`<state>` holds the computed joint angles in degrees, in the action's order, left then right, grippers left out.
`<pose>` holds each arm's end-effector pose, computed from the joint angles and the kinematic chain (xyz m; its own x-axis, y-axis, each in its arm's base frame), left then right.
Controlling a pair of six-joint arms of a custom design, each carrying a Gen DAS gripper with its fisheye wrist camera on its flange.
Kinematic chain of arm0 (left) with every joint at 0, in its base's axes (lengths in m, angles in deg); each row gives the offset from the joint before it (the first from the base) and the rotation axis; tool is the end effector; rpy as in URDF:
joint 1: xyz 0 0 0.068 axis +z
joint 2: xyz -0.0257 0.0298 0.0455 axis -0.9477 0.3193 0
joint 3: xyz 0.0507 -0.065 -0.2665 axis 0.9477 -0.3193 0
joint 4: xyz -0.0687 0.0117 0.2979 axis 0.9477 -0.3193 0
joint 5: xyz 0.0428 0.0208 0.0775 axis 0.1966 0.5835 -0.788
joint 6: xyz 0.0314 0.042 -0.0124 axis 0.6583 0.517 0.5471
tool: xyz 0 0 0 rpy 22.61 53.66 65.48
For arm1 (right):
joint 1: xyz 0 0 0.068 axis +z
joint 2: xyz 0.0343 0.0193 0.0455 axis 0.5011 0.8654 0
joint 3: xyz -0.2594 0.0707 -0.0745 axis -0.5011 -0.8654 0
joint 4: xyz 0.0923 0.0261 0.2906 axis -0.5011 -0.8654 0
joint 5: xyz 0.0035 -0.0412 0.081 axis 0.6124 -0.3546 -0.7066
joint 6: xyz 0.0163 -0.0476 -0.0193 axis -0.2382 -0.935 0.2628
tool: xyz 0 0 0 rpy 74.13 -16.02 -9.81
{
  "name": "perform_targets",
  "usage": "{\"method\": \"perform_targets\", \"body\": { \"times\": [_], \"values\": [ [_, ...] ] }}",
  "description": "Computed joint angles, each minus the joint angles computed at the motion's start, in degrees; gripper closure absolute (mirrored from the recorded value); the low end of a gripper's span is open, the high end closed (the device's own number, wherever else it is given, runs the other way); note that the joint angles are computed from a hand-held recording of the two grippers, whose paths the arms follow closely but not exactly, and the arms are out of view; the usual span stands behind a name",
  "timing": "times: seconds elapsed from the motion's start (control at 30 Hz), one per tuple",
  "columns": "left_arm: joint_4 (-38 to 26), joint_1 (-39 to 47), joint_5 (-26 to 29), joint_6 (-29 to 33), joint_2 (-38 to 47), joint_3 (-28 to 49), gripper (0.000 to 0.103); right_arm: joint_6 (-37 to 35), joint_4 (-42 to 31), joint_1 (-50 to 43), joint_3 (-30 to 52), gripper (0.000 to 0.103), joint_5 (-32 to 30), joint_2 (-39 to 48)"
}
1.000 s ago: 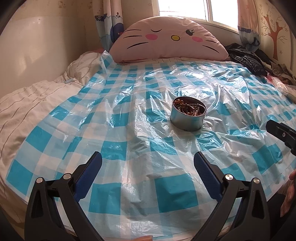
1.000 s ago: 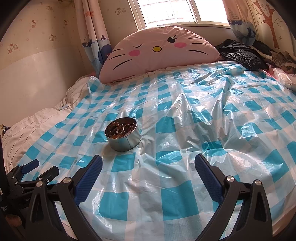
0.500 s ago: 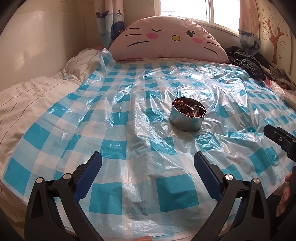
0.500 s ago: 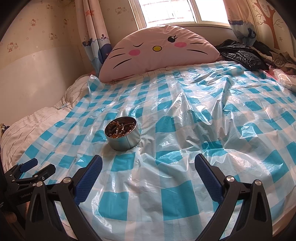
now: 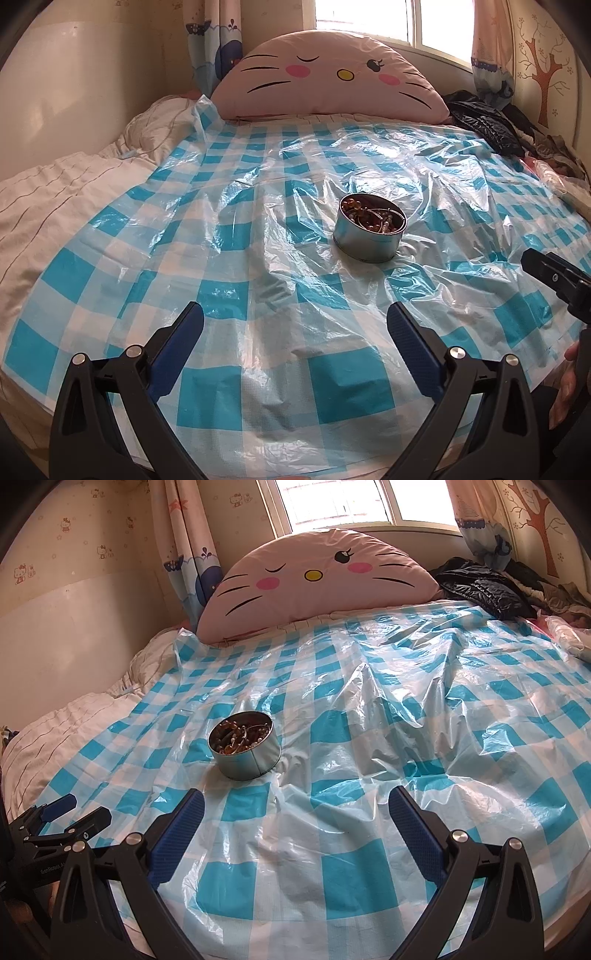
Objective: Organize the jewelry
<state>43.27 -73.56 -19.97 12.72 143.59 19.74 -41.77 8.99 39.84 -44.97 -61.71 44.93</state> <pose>0.2321 -0.0134 0.1241 -0.6481 0.1763 -0.7409 0.2335 0.9720 0.0270 0.1610 0.0236 0.1139 -0.5648 0.2793 -0.7765 0.1430 0.9599 0.2413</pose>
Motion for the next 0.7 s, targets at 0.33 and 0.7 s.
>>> {"method": "perform_targets", "body": {
  "times": [0.33,0.7],
  "values": [
    [4.6,1.3,-0.5,-1.2,-4.4,-4.1,0.007,0.1,0.0,0.0,0.0,0.007,0.0,0.0],
    [3.7,0.1,-6.1,-4.0,-2.1,-3.5,0.008,0.0,-0.8,0.5,-1.4,0.007,1.3,-2.5]
  ]
}}
